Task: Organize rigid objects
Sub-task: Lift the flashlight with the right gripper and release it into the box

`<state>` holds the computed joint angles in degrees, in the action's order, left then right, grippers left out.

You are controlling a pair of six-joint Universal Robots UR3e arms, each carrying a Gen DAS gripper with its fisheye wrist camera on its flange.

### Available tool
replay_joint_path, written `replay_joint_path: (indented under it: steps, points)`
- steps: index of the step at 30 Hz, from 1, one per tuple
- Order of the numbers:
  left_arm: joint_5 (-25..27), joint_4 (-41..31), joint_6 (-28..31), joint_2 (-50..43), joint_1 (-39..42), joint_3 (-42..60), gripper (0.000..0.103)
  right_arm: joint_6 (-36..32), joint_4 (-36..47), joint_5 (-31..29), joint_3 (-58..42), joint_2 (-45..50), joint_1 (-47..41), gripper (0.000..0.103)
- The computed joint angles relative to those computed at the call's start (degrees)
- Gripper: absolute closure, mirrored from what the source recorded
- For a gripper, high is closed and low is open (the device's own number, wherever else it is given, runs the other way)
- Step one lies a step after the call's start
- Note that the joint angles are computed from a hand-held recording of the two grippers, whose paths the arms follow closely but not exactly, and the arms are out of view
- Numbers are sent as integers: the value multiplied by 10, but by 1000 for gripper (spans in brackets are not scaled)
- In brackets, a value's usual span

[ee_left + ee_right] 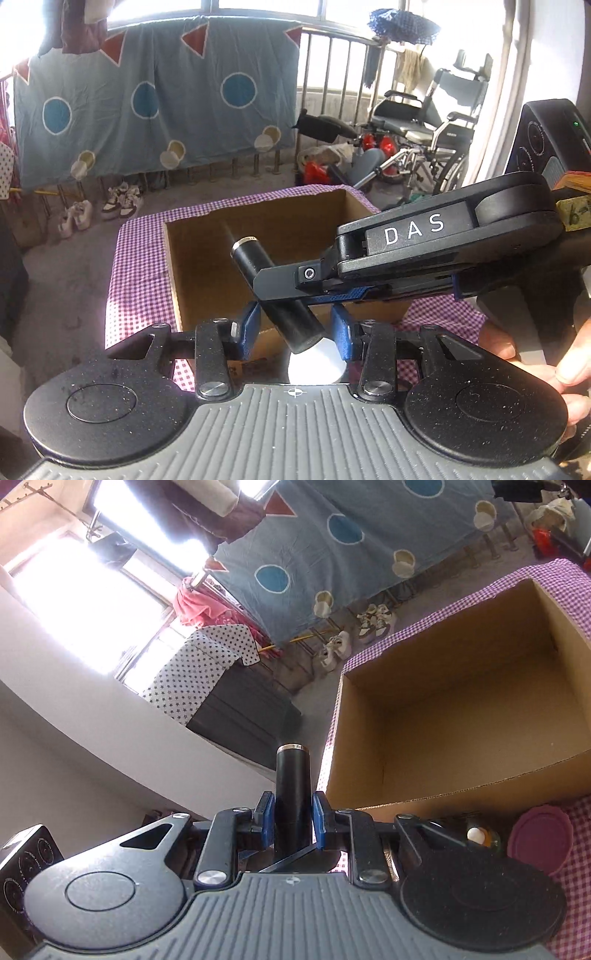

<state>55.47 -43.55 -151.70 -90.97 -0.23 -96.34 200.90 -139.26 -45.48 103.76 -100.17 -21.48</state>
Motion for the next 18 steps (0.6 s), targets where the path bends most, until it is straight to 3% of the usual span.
replay_joint_path:
  steps: [9,18]
  points:
    - [76,-47,-31,-222,-24,218,60,28,142,-79,-361,344,54,80]
    - [97,-49,-42,-260,-14,259,59,42,265,-147,-650,561,101,80]
